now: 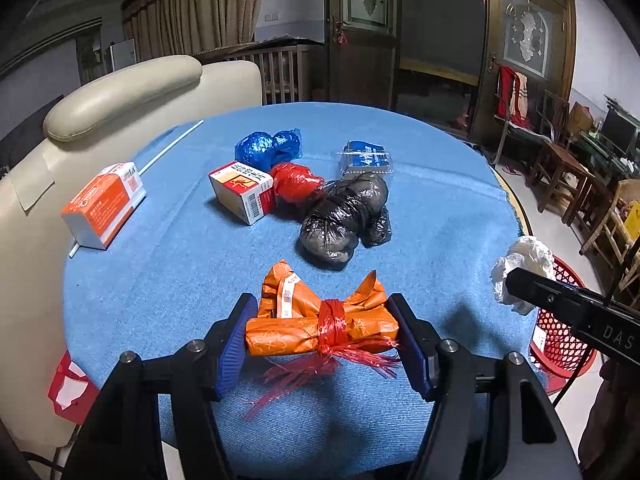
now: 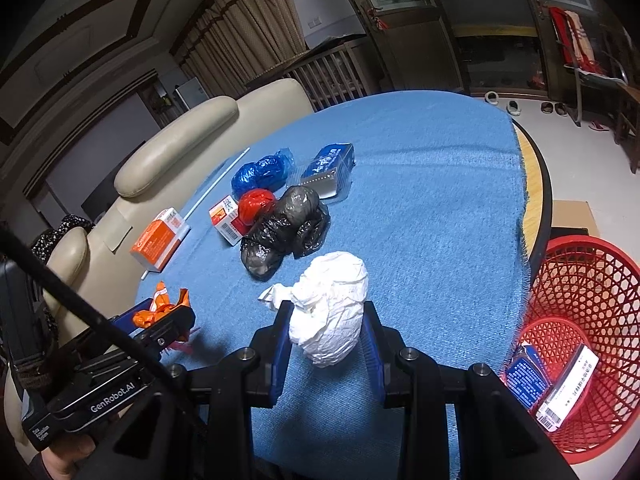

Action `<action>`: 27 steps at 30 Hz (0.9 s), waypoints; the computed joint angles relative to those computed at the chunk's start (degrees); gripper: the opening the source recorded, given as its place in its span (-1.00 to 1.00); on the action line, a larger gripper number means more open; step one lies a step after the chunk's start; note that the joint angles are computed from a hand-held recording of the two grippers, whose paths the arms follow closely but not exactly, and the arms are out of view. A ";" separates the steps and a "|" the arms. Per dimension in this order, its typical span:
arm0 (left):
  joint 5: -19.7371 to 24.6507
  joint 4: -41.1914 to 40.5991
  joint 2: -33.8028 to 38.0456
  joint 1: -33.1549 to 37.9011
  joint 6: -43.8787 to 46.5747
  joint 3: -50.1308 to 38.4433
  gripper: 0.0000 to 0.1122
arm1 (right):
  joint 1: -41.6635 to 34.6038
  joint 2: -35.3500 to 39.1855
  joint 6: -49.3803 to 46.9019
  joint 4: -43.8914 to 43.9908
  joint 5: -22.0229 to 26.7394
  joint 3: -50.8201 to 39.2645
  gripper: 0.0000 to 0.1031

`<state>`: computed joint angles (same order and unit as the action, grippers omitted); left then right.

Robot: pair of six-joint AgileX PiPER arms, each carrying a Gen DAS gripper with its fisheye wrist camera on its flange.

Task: Collect trash
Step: 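Carry white plastic bag to red basket with right tool while left holds orange bag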

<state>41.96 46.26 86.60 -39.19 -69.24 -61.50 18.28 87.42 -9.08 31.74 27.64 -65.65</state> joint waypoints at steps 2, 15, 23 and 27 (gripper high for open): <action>0.18 0.16 0.13 -0.28 -0.11 -0.20 0.21 | -0.25 -0.27 -0.15 0.22 -0.05 0.17 -0.33; 0.89 1.98 -0.98 -1.78 -2.09 0.24 0.21 | -0.74 -2.23 -0.13 0.20 -0.18 1.11 -0.33; 0.69 2.97 -1.45 -1.75 -3.28 0.57 0.21 | -0.18 -2.05 0.42 -0.68 -0.19 0.88 -0.33; 0.62 3.34 -1.40 -1.82 -3.58 0.60 0.21 | -0.33 -1.84 0.06 -0.23 -0.28 1.04 -0.33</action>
